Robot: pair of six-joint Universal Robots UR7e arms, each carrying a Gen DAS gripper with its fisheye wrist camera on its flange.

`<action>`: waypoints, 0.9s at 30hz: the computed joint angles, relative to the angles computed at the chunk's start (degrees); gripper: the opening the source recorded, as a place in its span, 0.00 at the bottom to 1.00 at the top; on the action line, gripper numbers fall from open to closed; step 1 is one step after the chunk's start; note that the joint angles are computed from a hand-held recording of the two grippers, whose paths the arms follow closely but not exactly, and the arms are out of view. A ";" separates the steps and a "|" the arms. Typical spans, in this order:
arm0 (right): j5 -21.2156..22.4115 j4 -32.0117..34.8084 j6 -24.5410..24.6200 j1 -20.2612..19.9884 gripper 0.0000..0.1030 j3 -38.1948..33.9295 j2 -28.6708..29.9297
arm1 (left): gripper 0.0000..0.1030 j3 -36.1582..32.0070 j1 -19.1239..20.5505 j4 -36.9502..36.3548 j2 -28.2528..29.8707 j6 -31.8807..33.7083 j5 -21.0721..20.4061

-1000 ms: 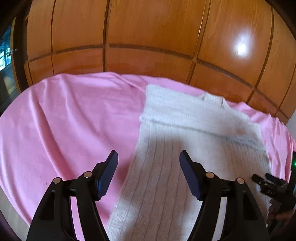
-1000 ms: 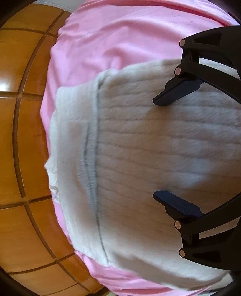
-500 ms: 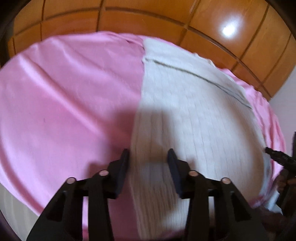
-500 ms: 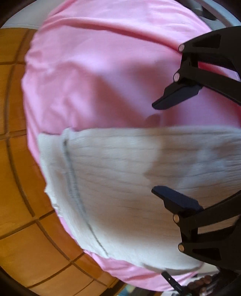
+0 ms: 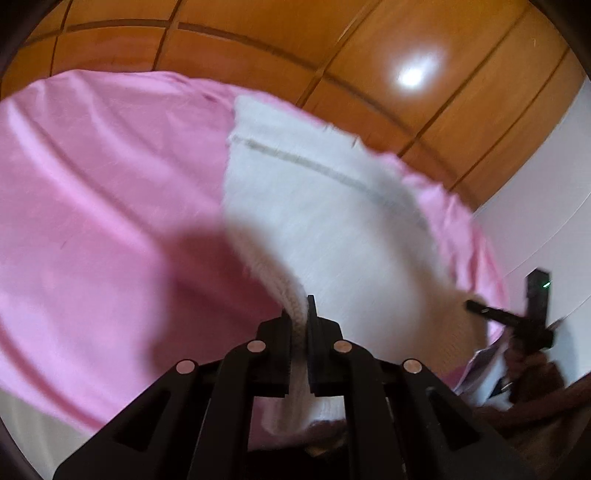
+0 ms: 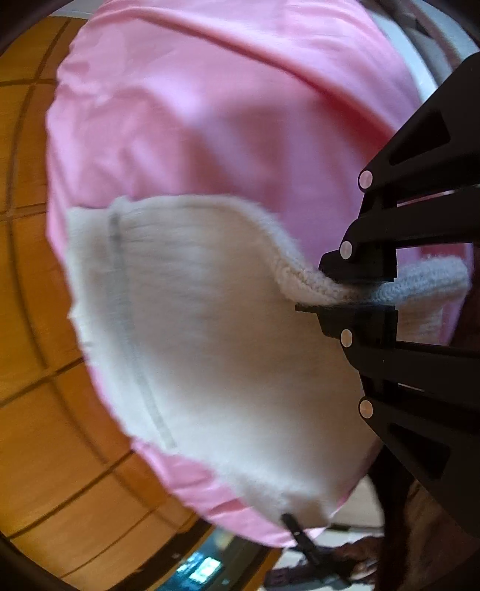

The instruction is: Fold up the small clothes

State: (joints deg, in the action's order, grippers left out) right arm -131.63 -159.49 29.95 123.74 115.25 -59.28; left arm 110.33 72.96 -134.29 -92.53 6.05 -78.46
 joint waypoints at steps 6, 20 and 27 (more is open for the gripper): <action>-0.43 -7.04 -5.67 -4.39 0.06 -6.87 3.61 | 0.05 -10.07 0.66 -3.93 10.35 -3.69 -3.69; 1.49 -14.58 -7.23 -9.43 0.69 -5.16 2.31 | 0.52 -19.13 6.03 -4.62 20.28 -8.98 -0.36; -0.99 -10.79 -7.59 -10.28 0.62 -4.16 4.97 | 0.52 -12.49 6.68 -3.57 17.66 -3.99 -2.55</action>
State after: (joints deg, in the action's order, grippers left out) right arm -132.62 -170.28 22.36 113.47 111.09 -54.31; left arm 97.83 79.64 -137.87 -74.88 2.07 -81.01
